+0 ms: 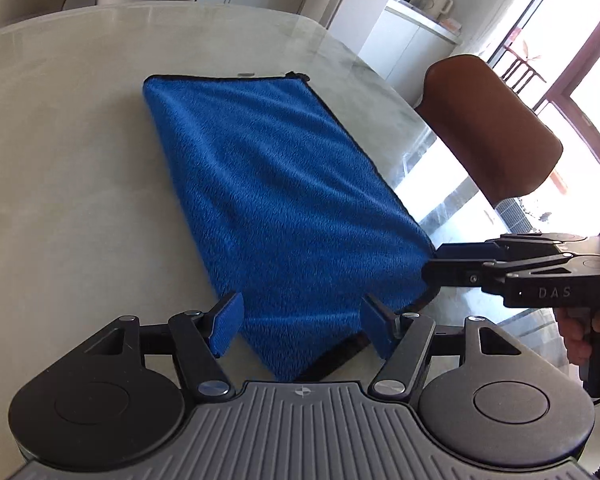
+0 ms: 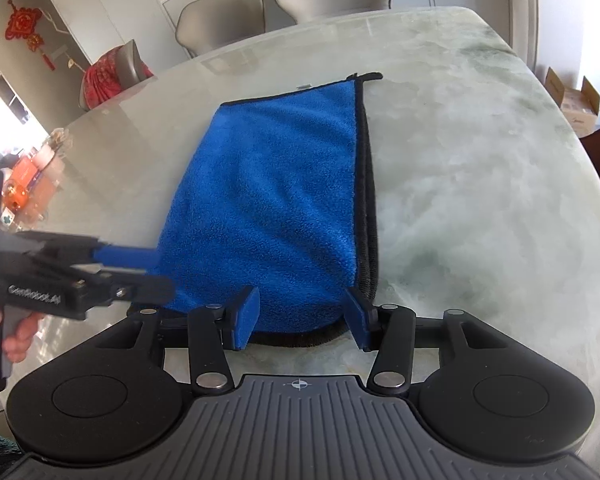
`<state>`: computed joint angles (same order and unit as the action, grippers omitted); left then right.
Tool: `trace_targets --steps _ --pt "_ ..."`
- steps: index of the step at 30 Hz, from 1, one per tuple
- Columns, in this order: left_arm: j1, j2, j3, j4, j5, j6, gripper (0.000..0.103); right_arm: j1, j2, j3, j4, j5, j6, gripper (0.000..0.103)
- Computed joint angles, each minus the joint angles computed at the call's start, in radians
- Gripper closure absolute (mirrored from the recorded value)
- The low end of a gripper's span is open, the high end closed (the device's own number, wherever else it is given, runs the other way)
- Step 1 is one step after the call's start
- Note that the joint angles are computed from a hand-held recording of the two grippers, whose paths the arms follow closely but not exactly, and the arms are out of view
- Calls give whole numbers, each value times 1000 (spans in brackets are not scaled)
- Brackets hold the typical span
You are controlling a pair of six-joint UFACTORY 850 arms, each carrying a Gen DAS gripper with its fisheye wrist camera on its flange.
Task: Fold towel
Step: 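Press the folded towel flat with both open grippers, then grasp the folded towel end with the left gripper while the right gripper grasps beside it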
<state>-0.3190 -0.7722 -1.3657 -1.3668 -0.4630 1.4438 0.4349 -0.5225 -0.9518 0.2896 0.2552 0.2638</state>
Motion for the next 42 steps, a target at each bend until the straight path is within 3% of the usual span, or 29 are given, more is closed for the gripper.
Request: trace_targets --steps 2,6,9,13,16,17,20,22,24,26,31,36,42 --pt "5 23 34 12 27 -48 32 1 4 6 56 5 -41 44" --pt "23 32 50 34 2 -172 30 -10 5 17 -94 21 123 44" --pt "17 21 23 123 -7 -339 26 -5 -6 8 -13 8 60 44" --pt "-7 4 -17 275 -14 -527 19 -5 -5 12 -22 13 71 44" --pt "-16 -14 -46 316 -41 -574 21 -5 -4 14 -31 12 71 44" --pt "-20 -19 -55 326 -40 -581 25 -5 -3 16 -36 12 73 44" --pt "-25 -33 -82 370 -49 -616 51 -6 1 22 -52 18 87 43" --pt "-23 -39 -93 395 -61 -638 61 -4 3 25 -45 18 77 43" --pt "-27 -33 -91 394 -56 -638 84 -1 7 28 -31 21 53 43" --pt "-23 -29 -96 380 -65 -636 91 5 16 38 -54 49 28 43" --pt "-11 -26 -122 357 -100 -634 93 28 36 55 -134 124 -77 43" --pt "-15 -37 -155 379 -106 -657 93 43 23 41 -289 159 -74 39" --pt "-12 -57 -183 399 -136 -703 93 77 -42 -37 -360 109 -135 39"
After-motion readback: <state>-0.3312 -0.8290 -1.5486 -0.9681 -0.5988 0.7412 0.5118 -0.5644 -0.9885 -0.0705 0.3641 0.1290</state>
